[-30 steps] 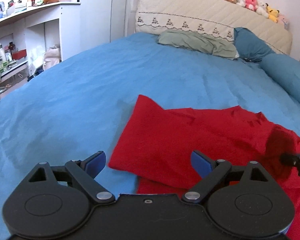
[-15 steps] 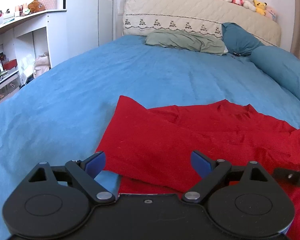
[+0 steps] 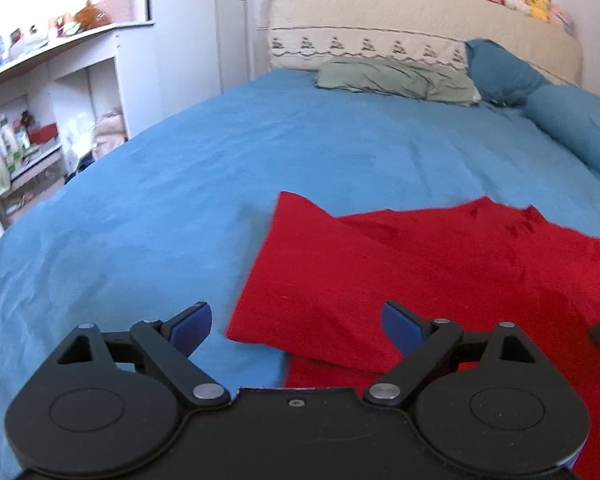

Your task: Fold small clothes

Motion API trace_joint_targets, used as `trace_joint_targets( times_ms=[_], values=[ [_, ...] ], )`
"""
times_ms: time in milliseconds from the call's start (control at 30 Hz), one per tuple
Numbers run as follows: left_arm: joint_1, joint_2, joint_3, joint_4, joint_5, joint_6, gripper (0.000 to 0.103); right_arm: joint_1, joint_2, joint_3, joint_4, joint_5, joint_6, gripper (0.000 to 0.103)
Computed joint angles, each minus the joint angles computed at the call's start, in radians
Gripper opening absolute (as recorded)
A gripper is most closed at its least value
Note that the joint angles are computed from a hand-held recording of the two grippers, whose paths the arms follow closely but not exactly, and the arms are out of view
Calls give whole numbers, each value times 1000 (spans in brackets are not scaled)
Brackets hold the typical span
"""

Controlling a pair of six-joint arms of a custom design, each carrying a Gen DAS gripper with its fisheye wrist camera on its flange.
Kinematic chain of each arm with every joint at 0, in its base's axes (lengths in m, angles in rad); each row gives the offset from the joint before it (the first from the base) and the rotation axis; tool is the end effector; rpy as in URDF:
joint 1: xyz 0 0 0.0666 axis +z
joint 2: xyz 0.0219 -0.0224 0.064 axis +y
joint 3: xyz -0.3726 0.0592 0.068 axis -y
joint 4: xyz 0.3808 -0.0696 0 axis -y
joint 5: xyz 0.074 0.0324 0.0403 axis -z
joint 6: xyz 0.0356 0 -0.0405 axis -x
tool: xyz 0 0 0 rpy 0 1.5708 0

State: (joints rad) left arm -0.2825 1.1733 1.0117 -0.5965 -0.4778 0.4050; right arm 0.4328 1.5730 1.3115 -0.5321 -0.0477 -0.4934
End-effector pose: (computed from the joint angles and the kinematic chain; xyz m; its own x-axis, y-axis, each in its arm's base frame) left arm 0.3816 -0.0941 0.3664 -0.5781 -0.1965 -0.7920 -0.3274 0.9449 0.0045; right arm 0.4854 0.2257 0.3264 -0.7828 0.1595 -0.6015 -0.0892 0.9279 0.3621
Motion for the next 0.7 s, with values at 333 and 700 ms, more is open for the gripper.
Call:
trace_joint_targets(
  times_ms=[333,700],
  values=[
    [12,-10,-3,-4,11,23,94,66,4,-9,-19,181,191,48],
    [7,-8,-5,0,-41,-4,94,94,-9,16,42,225,336,22]
  ],
)
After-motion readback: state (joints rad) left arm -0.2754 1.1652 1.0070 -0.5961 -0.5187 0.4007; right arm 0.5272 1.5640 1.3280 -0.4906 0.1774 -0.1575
